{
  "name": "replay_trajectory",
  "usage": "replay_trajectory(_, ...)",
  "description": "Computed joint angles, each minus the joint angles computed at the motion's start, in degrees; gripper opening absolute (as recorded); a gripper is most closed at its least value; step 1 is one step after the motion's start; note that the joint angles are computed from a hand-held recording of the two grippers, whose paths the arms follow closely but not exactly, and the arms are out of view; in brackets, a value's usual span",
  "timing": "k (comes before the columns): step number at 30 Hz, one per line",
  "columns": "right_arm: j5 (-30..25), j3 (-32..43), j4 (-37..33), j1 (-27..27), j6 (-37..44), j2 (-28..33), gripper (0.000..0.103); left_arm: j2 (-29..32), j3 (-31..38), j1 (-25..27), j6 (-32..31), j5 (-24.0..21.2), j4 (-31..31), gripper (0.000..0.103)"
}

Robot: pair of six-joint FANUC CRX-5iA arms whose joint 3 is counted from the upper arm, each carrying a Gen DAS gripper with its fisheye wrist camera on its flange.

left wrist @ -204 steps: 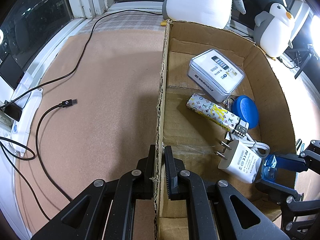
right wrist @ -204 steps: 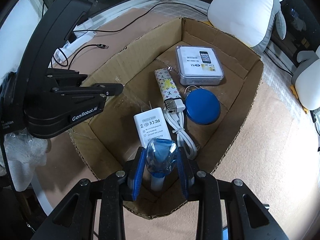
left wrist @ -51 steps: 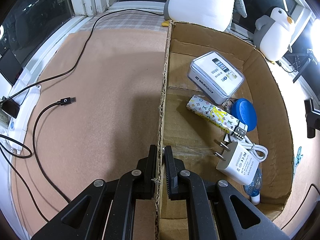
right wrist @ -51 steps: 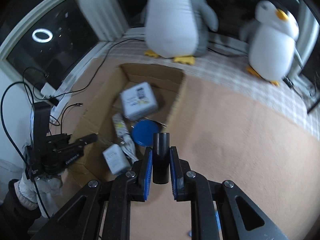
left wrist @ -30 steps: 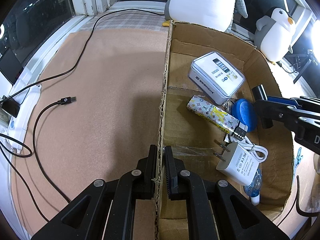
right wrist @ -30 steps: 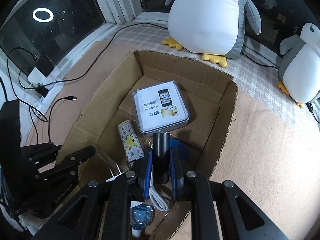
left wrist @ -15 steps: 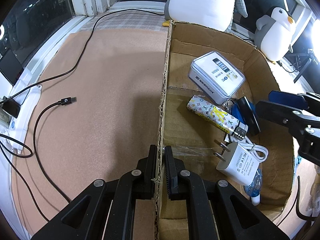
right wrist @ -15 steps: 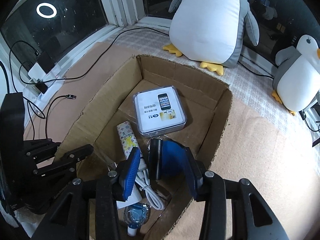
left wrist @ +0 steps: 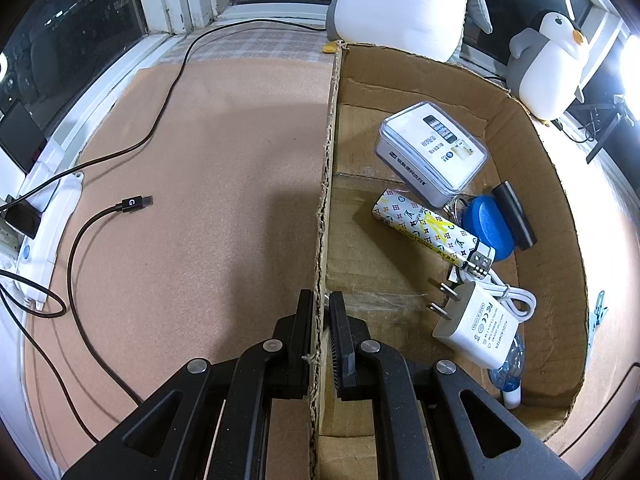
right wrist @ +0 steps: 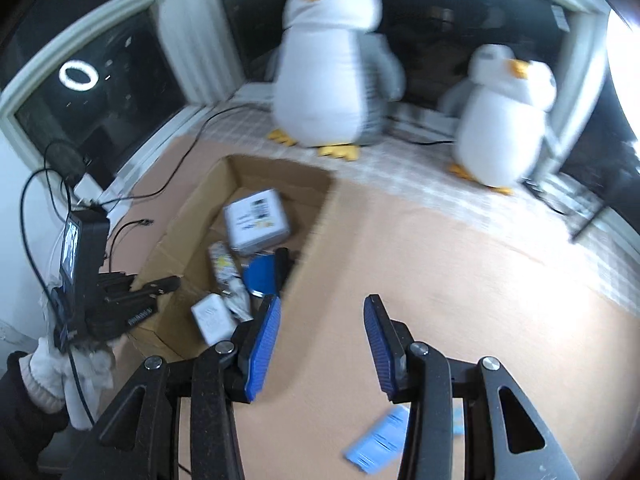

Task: Organize rigid objects
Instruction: 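Carry the black cylinder into the box beside the blue lid and release, then move the right tool to the blue clothespin and grasp it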

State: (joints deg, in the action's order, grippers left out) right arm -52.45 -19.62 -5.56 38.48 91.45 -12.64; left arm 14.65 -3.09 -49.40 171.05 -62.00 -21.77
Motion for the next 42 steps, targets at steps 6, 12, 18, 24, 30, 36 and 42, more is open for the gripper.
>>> replay_trajectory(6, -3.76, -0.52, 1.24, -7.62, 0.44, -3.84, 0.041, 0.28, 0.41, -0.08, -0.29, -0.36, 0.01, 0.007)
replay_trajectory(12, -7.12, -1.07, 0.51, -14.42, 3.33, -4.84, 0.041, 0.66, 0.91, -0.18, -0.45, -0.77, 0.01, 0.007)
replay_trajectory(18, -9.27, -1.88, -4.67, -20.04, 4.26, -1.67, 0.041, 0.67, 0.92, -0.16, -0.57, -0.8, 0.0, 0.007)
replay_trajectory(24, -9.17, -2.92, -8.77, -22.52, 2.13, 3.09, 0.041, 0.63, 0.88, -0.17, -0.43, -0.71, 0.02, 0.007)
replay_trajectory(30, -11.46, -0.85, -15.31, -26.97, 2.16, 8.55, 0.041, 0.63, 0.81, -0.27, -0.21, -0.34, 0.04, 0.007)
replay_trajectory(36, -12.25, 0.32, -18.6, -29.17, 2.08, 10.68, 0.041, 0.58, 0.75, -0.26, -0.27, -0.31, 0.1, 0.007)
replay_trajectory(42, -11.33, 1.56, -18.44, -27.63, -0.1, 11.84, 0.041, 0.5, 0.65, -0.24, -0.19, -0.22, 0.08, 0.007)
